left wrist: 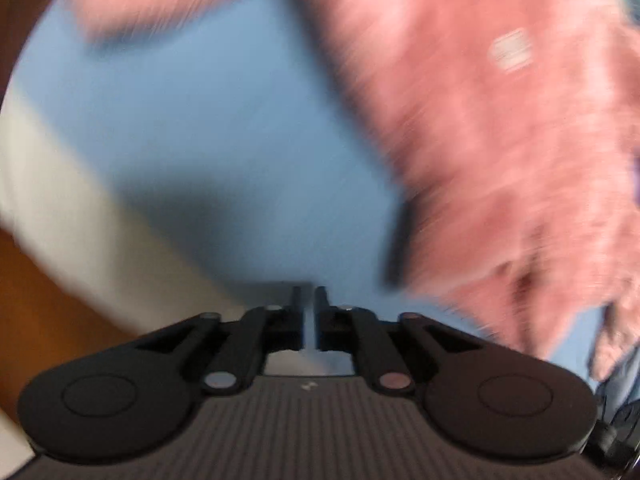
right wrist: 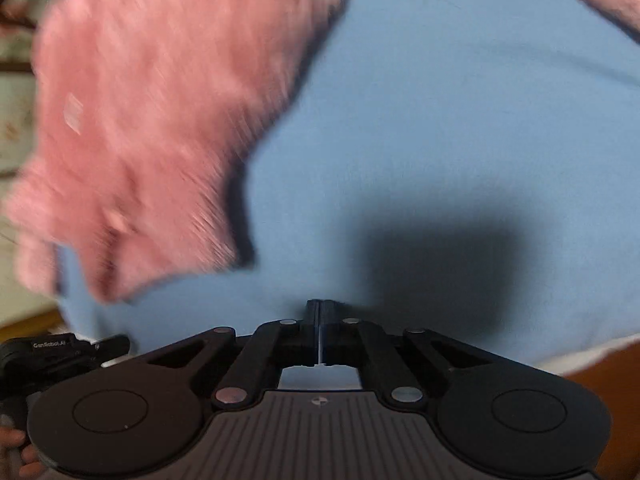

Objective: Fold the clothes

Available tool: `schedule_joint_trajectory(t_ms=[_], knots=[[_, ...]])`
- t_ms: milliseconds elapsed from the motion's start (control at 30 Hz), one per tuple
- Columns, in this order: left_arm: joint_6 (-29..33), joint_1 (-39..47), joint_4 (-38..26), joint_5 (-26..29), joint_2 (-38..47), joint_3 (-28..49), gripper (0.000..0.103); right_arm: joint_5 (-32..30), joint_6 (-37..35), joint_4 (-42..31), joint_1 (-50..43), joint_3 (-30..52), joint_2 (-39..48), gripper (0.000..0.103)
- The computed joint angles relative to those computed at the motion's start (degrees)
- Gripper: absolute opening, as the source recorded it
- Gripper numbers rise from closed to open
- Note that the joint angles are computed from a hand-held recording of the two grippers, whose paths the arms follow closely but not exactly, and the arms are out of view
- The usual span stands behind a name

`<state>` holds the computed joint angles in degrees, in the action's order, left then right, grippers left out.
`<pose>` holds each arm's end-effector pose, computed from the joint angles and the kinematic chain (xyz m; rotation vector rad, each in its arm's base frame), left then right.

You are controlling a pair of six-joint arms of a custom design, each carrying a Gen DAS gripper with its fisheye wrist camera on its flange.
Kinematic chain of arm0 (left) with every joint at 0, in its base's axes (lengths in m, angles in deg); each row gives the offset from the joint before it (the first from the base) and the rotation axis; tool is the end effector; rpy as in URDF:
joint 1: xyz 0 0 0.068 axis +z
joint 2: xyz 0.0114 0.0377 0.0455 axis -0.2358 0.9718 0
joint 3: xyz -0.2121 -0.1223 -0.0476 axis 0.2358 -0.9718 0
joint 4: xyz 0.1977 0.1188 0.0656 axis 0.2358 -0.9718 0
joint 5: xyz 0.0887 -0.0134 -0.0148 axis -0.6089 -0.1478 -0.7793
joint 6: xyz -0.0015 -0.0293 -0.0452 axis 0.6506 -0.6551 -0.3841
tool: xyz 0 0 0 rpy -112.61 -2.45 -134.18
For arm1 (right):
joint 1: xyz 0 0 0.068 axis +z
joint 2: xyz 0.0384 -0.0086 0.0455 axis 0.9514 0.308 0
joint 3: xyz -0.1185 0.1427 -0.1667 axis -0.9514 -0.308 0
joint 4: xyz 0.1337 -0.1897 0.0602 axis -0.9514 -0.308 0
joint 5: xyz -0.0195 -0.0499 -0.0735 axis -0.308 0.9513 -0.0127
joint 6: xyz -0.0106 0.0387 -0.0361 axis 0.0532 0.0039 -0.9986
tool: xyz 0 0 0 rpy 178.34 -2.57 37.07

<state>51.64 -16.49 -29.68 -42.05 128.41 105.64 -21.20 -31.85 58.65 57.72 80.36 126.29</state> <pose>0.3539 -0.0239 0.1935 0.1577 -3.0866 0.2695 0.2069 -0.0379 0.1300 1.2494 2.6476 0.6860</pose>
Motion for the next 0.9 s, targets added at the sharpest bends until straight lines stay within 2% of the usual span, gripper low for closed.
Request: schedule_joint_trajectory(t_ms=[33, 67, 100, 133, 167, 267, 367, 433, 467, 533, 600, 700, 800, 900], knots=[[0.85, -0.73, 0.03, 0.51, 0.18, 2.71, 0.025, 0.12, -0.34, 0.43, -2.61, -1.03, -3.95, 0.024], [1.59, -1.41, 0.01, 1.10, 0.59, 5.51, 0.032, 1.61, -0.40, 0.18, -5.19, -1.19, -6.84, 0.042], [1.91, -2.07, -0.33, 2.12, 1.48, 8.28, 0.033, 4.80, -0.24, -0.66, -8.30, -0.54, -8.95, 0.053], [2.26, -2.94, -1.03, 3.54, 2.86, 11.65, 0.038, 8.06, -0.02, -0.99, -11.67, 0.12, -9.99, 0.070], [2.69, -4.11, -1.90, 4.85, 4.43, 14.89, 0.048, 10.20, 0.32, -0.10, -16.27, 0.42, -9.94, 0.072], [5.27, -9.20, -3.30, 7.51, 8.38, 22.23, 0.070, 5.83, 6.36, 6.34, -30.72, 0.69, -4.23, 0.072], [9.40, -16.61, -2.32, 8.13, 12.24, 27.18, 0.070, 2.57, 20.63, 15.22, -42.42, -2.34, -1.50, 0.072], [12.02, -22.39, 0.42, 6.94, 11.20, 25.38, 0.072, 2.60, 28.23, 19.11, -47.69, -3.60, -0.10, 0.072], [12.19, -25.60, 1.63, 5.44, 9.40, 23.48, 0.076, 3.21, 29.92, 20.46, -48.74, -3.33, 1.24, 0.072], [12.89, -31.03, 5.09, 1.64, 11.68, 25.15, 0.083, 4.70, 32.24, 22.79, -49.96, -2.23, 4.21, 0.072], [13.81, -34.15, 7.82, -1.36, 11.63, 22.96, 0.087, 3.76, 30.79, 21.13, -50.23, 2.75, 9.29, 0.072], [15.17, -37.83, 8.81, -5.84, 14.49, 23.52, 0.088, 3.50, 25.63, 13.29, -48.76, 12.50, 15.62, 0.072], [14.49, -38.54, 2.24, -8.29, 20.74, 28.29, 0.088, 1.94, 24.22, 10.03, -48.28, 18.02, 20.35, 0.084], [17.03, -39.54, 5.53, -10.09, 19.20, 21.61, 0.096, -1.27, 19.73, 3.93, -51.01, 25.88, 27.97, 0.090]])
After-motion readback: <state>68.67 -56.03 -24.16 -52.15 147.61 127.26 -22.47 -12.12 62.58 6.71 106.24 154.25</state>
